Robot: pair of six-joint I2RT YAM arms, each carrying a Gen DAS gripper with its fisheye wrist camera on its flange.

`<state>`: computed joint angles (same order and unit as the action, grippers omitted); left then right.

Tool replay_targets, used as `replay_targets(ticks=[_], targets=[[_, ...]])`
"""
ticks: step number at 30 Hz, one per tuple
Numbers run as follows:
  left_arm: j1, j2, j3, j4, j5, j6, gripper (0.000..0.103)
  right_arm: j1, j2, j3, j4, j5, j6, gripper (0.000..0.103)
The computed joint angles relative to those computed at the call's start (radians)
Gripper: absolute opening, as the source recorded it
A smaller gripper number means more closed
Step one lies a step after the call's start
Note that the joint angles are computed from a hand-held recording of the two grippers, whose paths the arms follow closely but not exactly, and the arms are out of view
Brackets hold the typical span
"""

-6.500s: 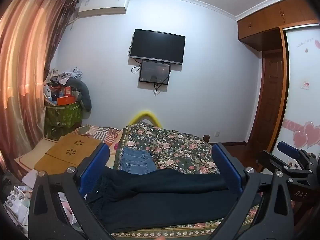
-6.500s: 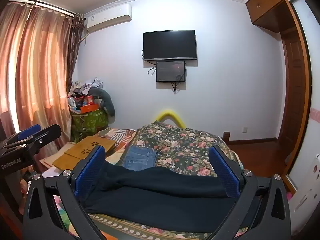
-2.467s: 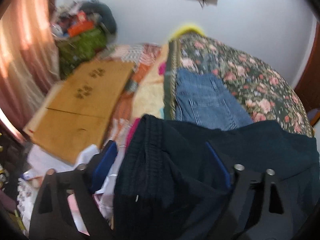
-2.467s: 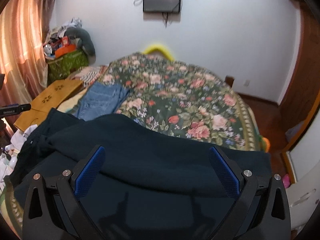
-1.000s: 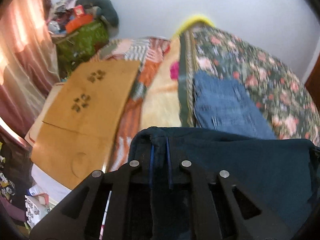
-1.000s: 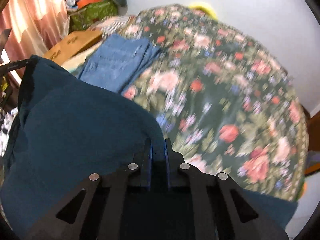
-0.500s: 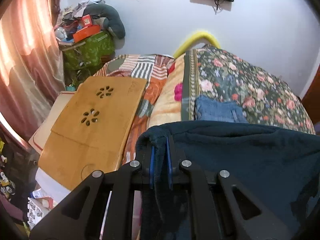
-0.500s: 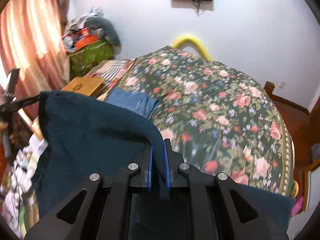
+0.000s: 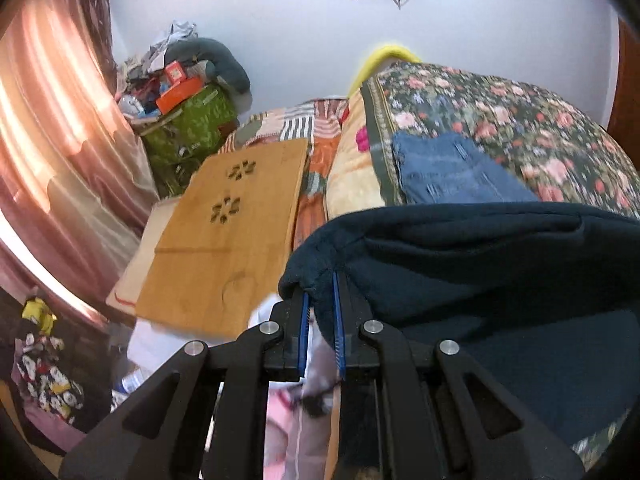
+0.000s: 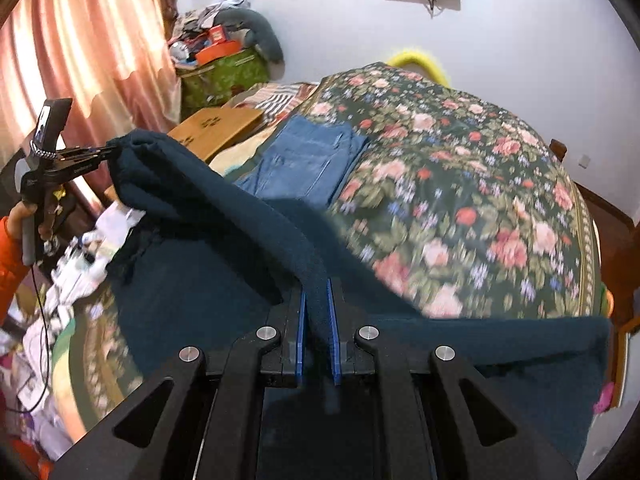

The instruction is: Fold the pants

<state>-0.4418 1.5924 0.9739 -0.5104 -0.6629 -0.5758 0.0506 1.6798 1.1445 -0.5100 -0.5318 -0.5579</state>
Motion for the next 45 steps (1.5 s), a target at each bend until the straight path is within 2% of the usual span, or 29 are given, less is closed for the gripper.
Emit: replay_targets(ticks=[4, 6, 9, 13, 15, 19, 20, 21, 22, 23, 24, 26, 29, 32, 33, 38, 45], targets=[[-0.066, -0.048, -0.128, 0.012, 0.008, -0.094, 0.011, -0.018, -0.063, -0.120, 0.010, -0.011, -0.008, 0.009], [-0.088, -0.063, -0.198, 0.040, 0.047, -0.152, 0.011, -0.026, -0.081, -0.169, 0.024, -0.007, -0.016, 0.009], [-0.129, -0.020, -0.258, 0.063, 0.079, -0.226, 0.011, -0.033, -0.084, -0.231, 0.035, 0.006, -0.032, 0.009], [-0.181, 0.055, -0.279, 0.031, 0.089, -0.324, 0.010, -0.053, -0.074, -0.299, 0.055, 0.001, -0.024, 0.009], [-0.188, 0.043, -0.301, 0.036, 0.115, -0.347, 0.010, -0.061, -0.091, -0.323, 0.068, -0.013, -0.002, 0.010], [-0.209, -0.029, -0.284, -0.051, 0.083, -0.383, 0.012, -0.085, -0.104, -0.298, 0.005, -0.026, 0.021, 0.014], [-0.214, -0.057, -0.269, -0.084, 0.069, -0.390, 0.021, -0.095, -0.102, -0.289, -0.014, -0.026, 0.019, 0.016], [-0.211, -0.064, -0.242, -0.118, 0.057, -0.396, 0.041, -0.103, -0.104, -0.287, -0.025, -0.024, 0.019, 0.020], [-0.214, -0.066, -0.217, -0.154, 0.038, -0.412, 0.054, -0.119, -0.101, -0.279, -0.040, -0.024, 0.018, 0.021], [-0.224, -0.069, -0.191, -0.189, 0.004, -0.433, 0.074, -0.143, -0.097, -0.271, -0.054, -0.027, 0.013, 0.021], [-0.241, -0.066, -0.163, -0.218, -0.040, -0.453, 0.082, -0.166, -0.096, -0.264, -0.064, -0.031, 0.008, 0.021], [-0.255, -0.040, -0.104, -0.246, -0.076, -0.449, 0.086, -0.219, -0.088, -0.239, -0.092, -0.042, -0.005, 0.021], [-0.259, 0.016, -0.009, -0.246, -0.069, -0.402, 0.089, -0.302, -0.060, -0.174, -0.116, -0.043, -0.012, 0.023], [-0.250, 0.089, 0.088, -0.204, -0.021, -0.332, 0.089, -0.380, -0.016, -0.084, -0.117, -0.045, 0.002, 0.036], [-0.248, 0.119, 0.125, -0.186, -0.002, -0.307, 0.090, -0.406, 0.005, -0.047, -0.120, -0.045, 0.008, 0.037], [-0.237, 0.301, 0.345, -0.139, 0.068, -0.215, 0.090, -0.497, 0.140, 0.152, -0.126, -0.027, 0.058, 0.037], [-0.206, 0.548, 0.657, -0.159, 0.147, -0.107, 0.090, -0.514, 0.395, 0.479, -0.168, 0.037, 0.143, 0.037]])
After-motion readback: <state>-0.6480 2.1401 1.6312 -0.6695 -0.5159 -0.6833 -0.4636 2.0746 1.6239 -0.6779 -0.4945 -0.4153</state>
